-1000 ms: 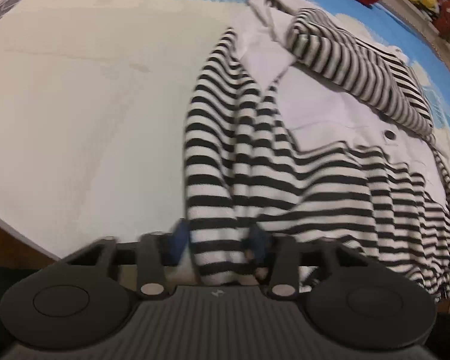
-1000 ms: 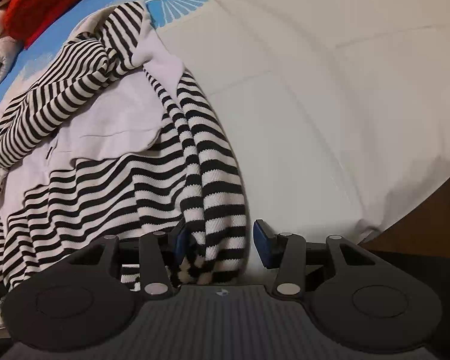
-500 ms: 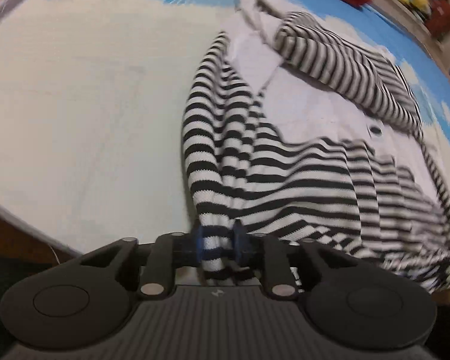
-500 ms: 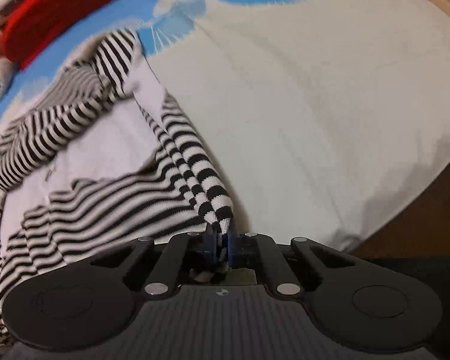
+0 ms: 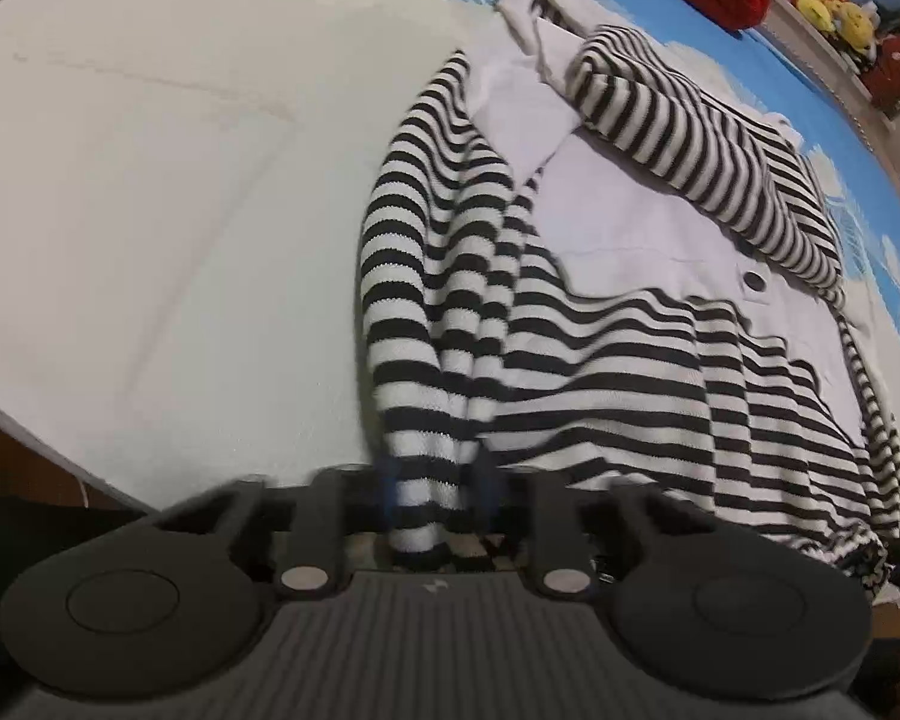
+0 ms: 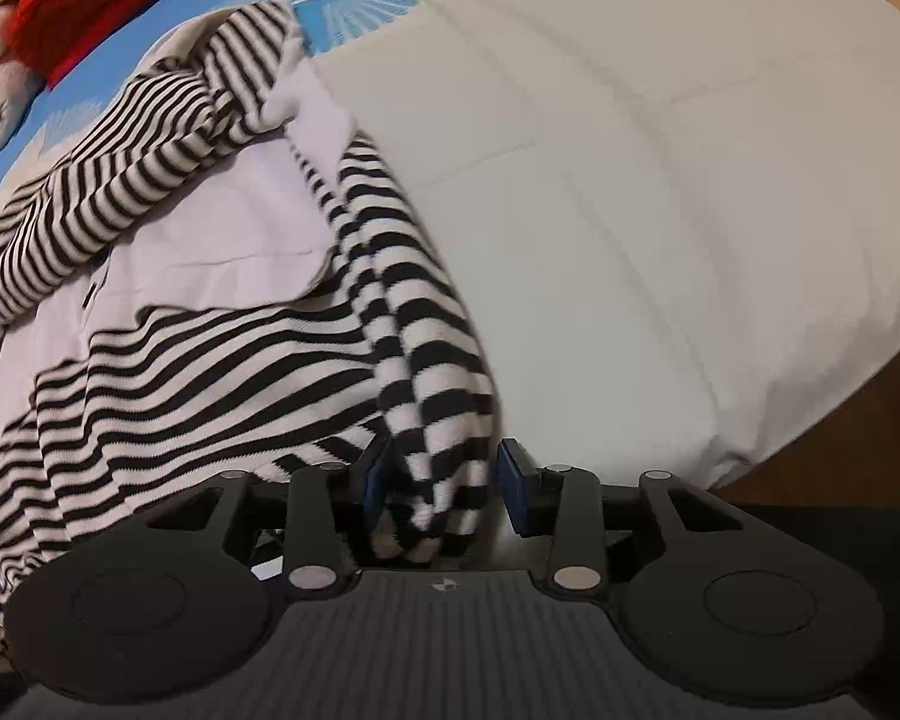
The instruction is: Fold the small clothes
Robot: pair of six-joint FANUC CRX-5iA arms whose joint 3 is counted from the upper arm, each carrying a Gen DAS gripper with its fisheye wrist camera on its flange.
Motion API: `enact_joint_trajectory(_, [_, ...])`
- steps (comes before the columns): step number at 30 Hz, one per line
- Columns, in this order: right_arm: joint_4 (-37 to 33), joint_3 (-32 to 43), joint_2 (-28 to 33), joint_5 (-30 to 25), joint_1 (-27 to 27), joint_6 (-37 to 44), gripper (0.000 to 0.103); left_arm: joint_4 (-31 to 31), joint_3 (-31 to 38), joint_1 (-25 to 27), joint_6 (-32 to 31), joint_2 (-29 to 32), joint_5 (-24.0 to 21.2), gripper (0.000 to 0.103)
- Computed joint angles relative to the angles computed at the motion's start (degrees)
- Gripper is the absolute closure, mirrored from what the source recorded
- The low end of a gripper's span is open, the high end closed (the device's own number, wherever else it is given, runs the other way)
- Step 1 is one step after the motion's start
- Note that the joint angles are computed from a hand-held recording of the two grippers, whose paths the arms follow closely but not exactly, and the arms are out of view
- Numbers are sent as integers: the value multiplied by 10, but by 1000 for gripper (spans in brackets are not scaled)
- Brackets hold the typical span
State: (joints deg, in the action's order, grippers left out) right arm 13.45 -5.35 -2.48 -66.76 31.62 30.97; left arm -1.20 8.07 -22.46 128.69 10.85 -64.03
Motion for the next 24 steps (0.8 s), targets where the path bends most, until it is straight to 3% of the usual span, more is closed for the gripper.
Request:
enact_joint_trajectory(2, [5, -4, -3, 8, 2, 0, 88, -5, -2, -2, -1, -5, 6, 93])
enact_joint_trajectory(4, [21, -12, -9, 18, 6, -14, 95, 1, -9, 2, 2, -13, 13, 93])
enact_joint_trajectory(7, [17, -17, -16, 26, -1, -25, 95, 28, -28, 16, 5, -24, 28, 89])
enact_joint_trajectory(9, [4, -13, -14, 22, -6, -22, 93, 49, -35, 24, -1, -22, 24, 77])
enact_joint_trajectory(13, [-22, -2, -7, 10, -13, -1, 83, 52, -32, 25, 3, -13, 17, 76])
enact_joint_trajectory(16, [-19, 0, -4, 7, -10, 10, 82, 38, -23, 19, 5, -11, 11, 76])
enact_joint_trajectory(19, [-16, -1, -3, 5, -6, 17, 82, 32, -18, 15, 4, -8, 9, 81])
enact_joint_trajectory(20, [-15, -1, -4, 5, -5, 20, 83, 30, -17, 14, 0, -8, 10, 87])
enact_joint_trajectory(24, [-4, -10, -10, 17, 1, 19, 94, 7, -8, 2, -10, -9, 18, 94])
